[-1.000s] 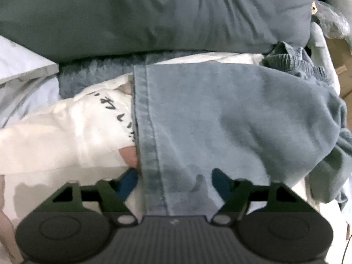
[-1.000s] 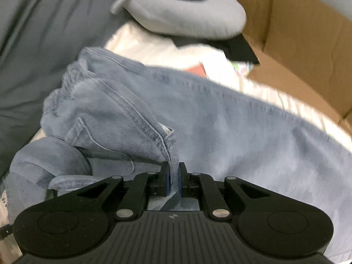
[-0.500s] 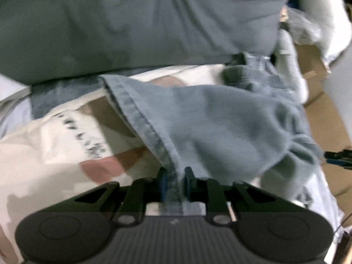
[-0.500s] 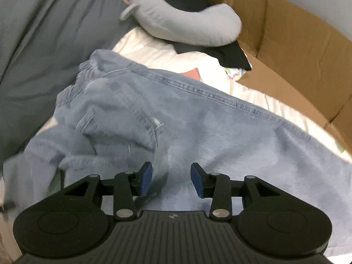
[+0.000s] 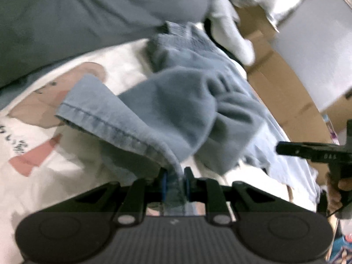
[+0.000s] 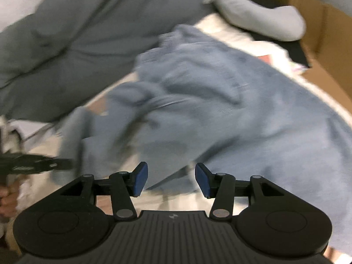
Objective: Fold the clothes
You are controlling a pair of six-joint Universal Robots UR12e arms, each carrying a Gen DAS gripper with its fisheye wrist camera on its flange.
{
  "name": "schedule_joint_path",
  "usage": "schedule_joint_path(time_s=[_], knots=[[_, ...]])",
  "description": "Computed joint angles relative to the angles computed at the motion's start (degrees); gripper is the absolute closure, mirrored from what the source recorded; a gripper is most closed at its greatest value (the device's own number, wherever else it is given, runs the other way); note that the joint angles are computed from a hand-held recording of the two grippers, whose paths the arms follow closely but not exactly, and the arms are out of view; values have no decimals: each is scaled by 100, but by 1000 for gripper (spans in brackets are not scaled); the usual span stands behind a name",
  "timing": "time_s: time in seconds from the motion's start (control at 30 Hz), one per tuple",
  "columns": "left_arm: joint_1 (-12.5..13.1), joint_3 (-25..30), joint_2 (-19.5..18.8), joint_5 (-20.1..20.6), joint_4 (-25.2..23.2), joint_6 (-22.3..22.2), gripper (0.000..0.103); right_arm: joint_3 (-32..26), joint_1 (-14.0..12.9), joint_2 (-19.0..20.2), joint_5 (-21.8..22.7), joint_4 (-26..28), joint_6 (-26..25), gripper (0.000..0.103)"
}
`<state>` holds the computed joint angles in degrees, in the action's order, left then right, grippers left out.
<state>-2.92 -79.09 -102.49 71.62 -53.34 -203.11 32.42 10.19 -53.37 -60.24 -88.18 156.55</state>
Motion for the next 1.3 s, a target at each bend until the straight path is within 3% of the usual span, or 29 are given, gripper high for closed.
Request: schedule_joint_path(time_s=[0.1, 0.2, 0.37, 0.53, 0.7, 0.93, 1.0, 1.07, 1.17, 1.27, 1.3], knots=[[-63, 132, -77, -187, -133, 196, 86, 535, -45, -298, 418, 49, -322, 48], [-133, 276, -174, -384, -252, 325, 86, 993, -98, -574, 521, 113, -586, 48], [-265, 532, -335, -720, -518, 617, 86, 1753, -256, -1022, 775, -14, -566, 47], [-424, 751, -473, -1005, -847, 976, 86, 2464, -404, -1367, 1395, -203, -597, 39], [-511, 922, -605, -1355, -987, 1140, 86, 2623, -431, -1412, 1845, 53, -867, 39], [-521, 1058, -766, -2117, -1090, 1025, 86, 2860, -513, -1514, 1869, -447, -527, 40], [-557, 1144, -801, -2104, -1203, 1235, 86, 2914, -551, -1540, 1937, -527, -511, 55], [-589, 1235, -848, -2127, -1312, 1355, 87, 2924, -564, -1544, 1857, -532, -538, 65], [-610, 1337, -895, -2186, -1425, 1532, 79, 2934, -593, -1547, 1856, -518, -587, 81], [-604, 1480, -942, -2279, -1579, 1654, 71, 2926, -608, -1562, 1727, -536, -762, 86], [-588, 1508, -954, -2365, -1571, 1643, 64, 2907, -615, -1556, 1656, -517, -786, 87]])
